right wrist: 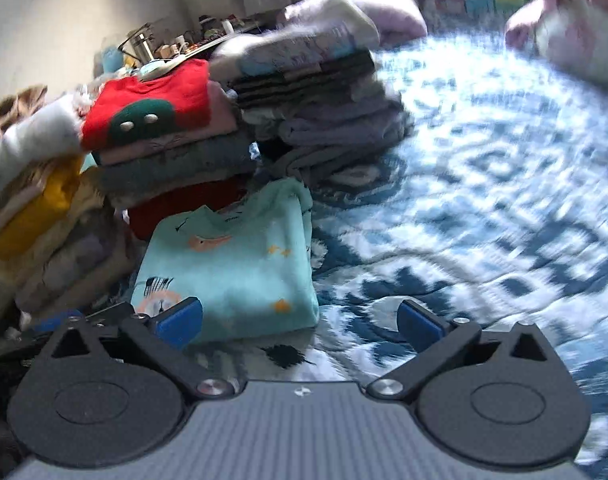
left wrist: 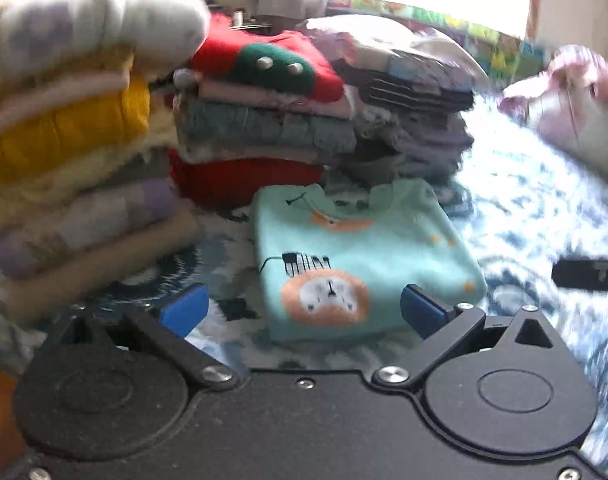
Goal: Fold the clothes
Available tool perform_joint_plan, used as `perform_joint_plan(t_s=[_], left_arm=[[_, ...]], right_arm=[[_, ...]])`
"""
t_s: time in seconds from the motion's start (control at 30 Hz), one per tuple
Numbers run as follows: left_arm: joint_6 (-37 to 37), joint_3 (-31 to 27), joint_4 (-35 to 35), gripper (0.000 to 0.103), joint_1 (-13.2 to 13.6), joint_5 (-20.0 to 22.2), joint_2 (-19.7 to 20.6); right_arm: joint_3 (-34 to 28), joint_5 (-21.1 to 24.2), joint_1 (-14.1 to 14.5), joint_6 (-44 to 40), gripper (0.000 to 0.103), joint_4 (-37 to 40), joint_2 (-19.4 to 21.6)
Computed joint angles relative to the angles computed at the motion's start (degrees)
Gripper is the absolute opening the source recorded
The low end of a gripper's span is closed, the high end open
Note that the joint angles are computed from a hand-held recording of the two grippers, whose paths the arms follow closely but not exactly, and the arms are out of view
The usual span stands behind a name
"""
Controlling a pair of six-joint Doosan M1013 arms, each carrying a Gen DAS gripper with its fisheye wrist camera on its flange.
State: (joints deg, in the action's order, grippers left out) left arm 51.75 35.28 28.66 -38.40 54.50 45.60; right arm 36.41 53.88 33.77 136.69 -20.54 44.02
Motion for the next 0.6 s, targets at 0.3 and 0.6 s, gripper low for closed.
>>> perform_joint_plan(t_s=[0.3,0.6], left_arm=[[-1.94,5.42,2.87,0.103,-2.18,-0.78,-5.44],[-4.39,6.74,4.74,0.103,-2.99,1.65,-7.40]], right_arm=[[1.00,6.33,3.32,-0.06,0.103,-7.04,-2.30],[3.24,5.49,4.78,0.38,0.103,-6.87,-4.56]])
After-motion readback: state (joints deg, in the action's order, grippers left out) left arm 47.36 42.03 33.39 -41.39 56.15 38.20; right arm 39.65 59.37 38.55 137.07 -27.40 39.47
